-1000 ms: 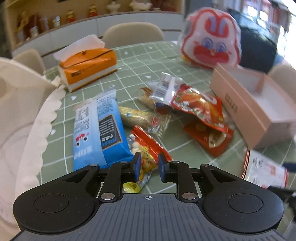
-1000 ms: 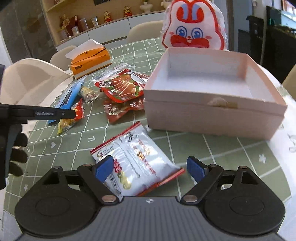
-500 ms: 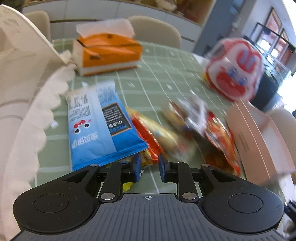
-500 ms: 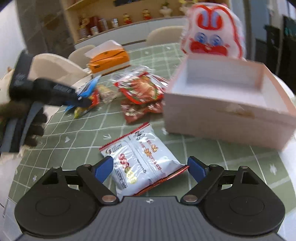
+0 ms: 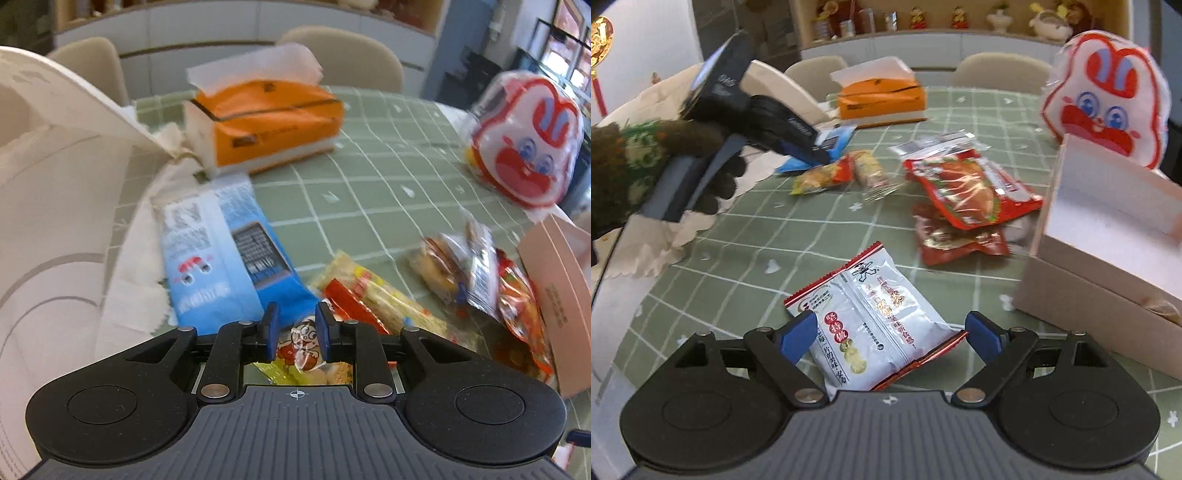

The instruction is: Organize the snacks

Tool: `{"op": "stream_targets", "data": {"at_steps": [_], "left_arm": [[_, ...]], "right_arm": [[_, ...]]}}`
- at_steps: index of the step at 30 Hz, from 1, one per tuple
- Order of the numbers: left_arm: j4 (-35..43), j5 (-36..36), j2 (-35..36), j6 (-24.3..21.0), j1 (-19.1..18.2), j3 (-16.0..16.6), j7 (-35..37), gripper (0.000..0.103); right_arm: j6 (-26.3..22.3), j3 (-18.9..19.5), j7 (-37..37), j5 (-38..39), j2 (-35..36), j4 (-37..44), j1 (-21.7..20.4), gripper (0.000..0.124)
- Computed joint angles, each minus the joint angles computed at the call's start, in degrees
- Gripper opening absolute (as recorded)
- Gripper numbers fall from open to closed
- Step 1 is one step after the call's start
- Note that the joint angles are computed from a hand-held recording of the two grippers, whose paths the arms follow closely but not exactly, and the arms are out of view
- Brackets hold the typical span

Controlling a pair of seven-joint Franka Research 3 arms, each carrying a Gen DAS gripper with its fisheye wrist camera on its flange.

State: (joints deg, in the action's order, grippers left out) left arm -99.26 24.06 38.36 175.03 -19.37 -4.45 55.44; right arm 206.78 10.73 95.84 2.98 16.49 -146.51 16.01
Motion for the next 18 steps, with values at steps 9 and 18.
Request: {"op": "stream_targets", "data": {"at_steps": [9,18], "left_arm": [[-5.68,-3.95,-6.83,-12.4,5.47,-11.98,19.21,0.024],[-12.56,-2.59,-14.1,-18.53,-1.02,-9.26,18.25,0.024]], "right_arm": [[-20.19,17.69,10.03,-11.58,-1.54,4.68,-21.39,0.088],[-28.56,18.73,4.45,-7.1,-3.92,5.4,-21.02,0.09]]}}
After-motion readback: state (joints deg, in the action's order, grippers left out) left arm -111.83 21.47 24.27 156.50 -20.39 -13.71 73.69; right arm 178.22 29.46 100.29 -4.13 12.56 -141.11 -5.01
